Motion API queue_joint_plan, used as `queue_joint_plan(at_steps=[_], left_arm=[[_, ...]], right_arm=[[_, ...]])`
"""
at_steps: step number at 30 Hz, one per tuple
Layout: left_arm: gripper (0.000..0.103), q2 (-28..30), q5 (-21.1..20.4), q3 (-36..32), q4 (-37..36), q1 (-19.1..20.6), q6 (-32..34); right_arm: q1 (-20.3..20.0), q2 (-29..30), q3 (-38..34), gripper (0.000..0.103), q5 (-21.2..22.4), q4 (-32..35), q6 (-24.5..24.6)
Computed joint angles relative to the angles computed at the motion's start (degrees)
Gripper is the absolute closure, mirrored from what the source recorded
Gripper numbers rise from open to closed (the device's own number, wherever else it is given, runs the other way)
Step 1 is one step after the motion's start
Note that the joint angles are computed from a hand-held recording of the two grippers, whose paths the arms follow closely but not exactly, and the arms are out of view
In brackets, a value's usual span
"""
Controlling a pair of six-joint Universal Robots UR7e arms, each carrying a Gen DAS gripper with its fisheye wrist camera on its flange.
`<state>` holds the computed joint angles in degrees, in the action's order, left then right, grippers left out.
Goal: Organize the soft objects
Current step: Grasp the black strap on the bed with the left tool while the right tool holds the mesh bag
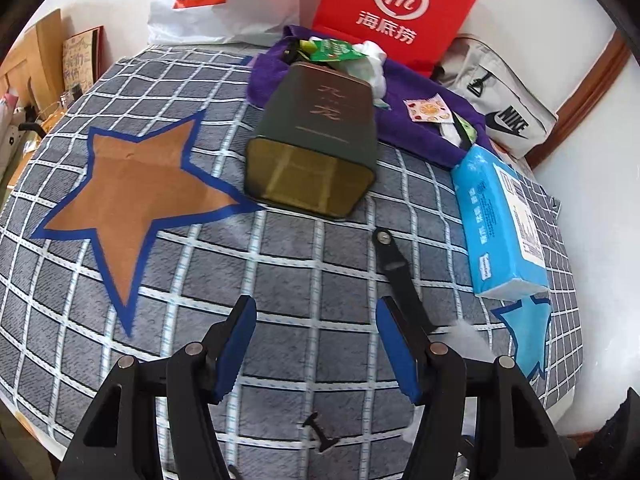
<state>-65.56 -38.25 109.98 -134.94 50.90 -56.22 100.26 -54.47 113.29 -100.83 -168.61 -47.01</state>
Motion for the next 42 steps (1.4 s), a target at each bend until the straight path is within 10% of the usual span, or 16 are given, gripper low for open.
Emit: queue_joint_plan(at_steps=[13,18,28,33,42], left_arm=[[0.043,11.3,0.1,-10.3,5.4,0.7,1.4],[0.041,13.6,5.2,-13.1,15.3,0.0,-0.9],[0.044,10.7,6.4,-9.5,13.0,0.2,1.8],[0.082,12.6,6.5,-10.1,7.1,0.1,8.4],[0.082,12.4,5.7,-9.0,3.8,0.2,11.0]], right_arm=[[-5.3,-1.7,-1.8,0.095,-3.4,-0.9,2.5],[-6.1,-2.7,-3.3,0.051,0.0,5.8,1.8],[-8.1,-5.1,-4.2,0.049,-0.3,8.2,3.7],[-7.3,-4.7,-4.5,0.041,-3.0,5.2,2.7],[-7.4,-2.7,-6.9,0.029,-3.4,4.4,3.5]])
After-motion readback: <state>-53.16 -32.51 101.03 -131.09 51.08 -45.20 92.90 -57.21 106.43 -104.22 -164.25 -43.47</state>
